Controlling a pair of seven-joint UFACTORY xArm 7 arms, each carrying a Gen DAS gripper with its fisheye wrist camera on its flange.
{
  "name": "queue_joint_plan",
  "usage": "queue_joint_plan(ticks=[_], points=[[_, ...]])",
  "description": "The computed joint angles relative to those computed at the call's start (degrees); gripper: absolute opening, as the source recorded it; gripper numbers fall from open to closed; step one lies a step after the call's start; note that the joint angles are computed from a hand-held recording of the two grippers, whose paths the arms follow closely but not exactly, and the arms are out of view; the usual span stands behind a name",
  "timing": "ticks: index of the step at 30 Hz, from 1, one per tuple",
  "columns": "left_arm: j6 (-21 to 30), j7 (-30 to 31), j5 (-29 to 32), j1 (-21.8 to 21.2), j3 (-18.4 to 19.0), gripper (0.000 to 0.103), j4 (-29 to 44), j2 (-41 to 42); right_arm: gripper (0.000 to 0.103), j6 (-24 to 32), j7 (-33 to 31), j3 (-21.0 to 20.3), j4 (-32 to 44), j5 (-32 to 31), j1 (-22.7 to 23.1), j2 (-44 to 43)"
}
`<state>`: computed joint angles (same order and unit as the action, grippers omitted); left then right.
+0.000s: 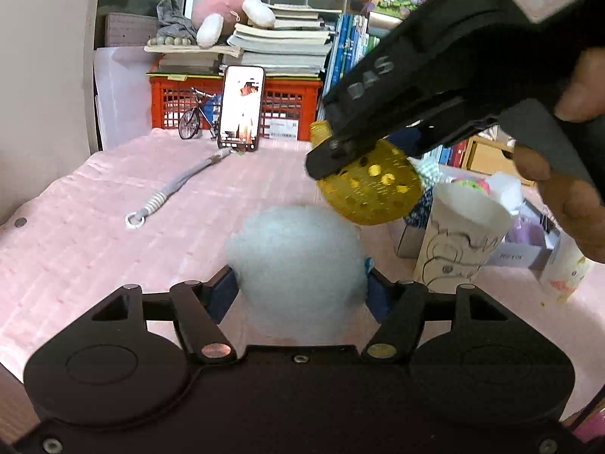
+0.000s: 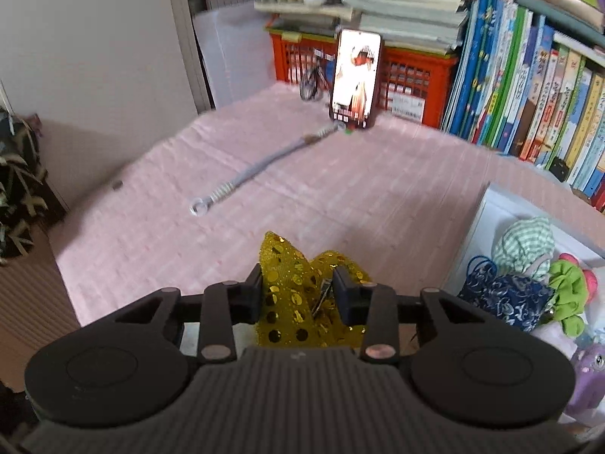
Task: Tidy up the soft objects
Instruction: 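Lift the fluffy ball with the left gripper while the right gripper lifts the sequined bow, then carry the fluffy ball and sequined bow over the white tray with both tools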
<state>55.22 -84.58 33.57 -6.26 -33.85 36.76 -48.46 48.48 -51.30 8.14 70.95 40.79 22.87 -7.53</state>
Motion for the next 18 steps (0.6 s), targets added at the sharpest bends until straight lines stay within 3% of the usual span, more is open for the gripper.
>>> queue_joint_plan(ticks=[11, 18], points=[[-0.1, 2.84, 1.66, 2.01, 0.45, 0.066, 4.1, 0.63, 0.043, 1.65, -5.15, -4.16, -1.09, 11.32, -2.27, -3.49], [-1.87, 4.17, 3.09, 4.21, -0.24, 0.066, 8.04, 3.49, 0.043, 1.87, -7.17, -6.17, -0.85, 15.31, -4.49, -4.09]])
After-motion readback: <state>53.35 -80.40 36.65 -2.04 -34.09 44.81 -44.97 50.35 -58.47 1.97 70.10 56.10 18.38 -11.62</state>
